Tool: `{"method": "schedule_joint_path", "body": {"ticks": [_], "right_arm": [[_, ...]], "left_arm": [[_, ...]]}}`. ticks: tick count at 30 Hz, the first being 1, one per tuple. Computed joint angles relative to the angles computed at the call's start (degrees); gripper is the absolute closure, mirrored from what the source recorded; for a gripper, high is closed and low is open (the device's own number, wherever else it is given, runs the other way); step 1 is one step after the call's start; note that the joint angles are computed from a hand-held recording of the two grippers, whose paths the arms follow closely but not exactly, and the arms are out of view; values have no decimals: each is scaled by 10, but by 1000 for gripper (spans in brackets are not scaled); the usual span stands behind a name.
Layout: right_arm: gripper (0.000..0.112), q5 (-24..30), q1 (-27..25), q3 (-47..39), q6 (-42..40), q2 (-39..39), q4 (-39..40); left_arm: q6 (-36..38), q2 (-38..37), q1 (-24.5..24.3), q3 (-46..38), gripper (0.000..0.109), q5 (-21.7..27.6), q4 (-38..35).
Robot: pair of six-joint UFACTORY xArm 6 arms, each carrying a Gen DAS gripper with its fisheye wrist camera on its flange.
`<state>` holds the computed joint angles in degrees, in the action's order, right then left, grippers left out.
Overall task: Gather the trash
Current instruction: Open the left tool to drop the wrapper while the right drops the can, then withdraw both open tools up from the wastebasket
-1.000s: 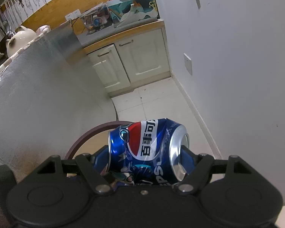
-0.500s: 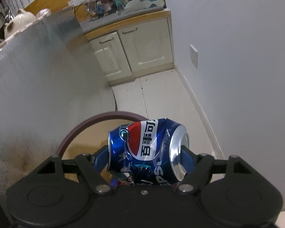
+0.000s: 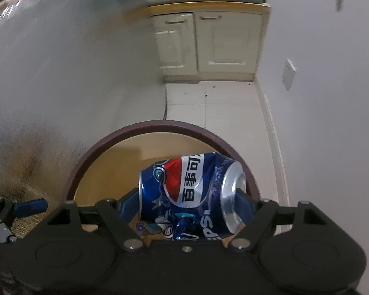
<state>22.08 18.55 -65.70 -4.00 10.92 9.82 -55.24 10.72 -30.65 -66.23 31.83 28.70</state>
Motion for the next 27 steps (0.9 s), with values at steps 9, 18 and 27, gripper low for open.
{"method": "schedule_joint_path", "body": {"ticks": [9, 18, 27], "right_arm": [[11, 23, 1, 3, -23, -3, 6], [11, 35, -16, 43, -50, -40, 4], [10, 21, -30, 101, -64, -104, 6]], "left_arm": [[29, 12, -1, -5, 6, -1, -31], [42, 21, -2, -16, 6, 6, -46], [29, 8, -13, -12, 6, 30, -29]]}}
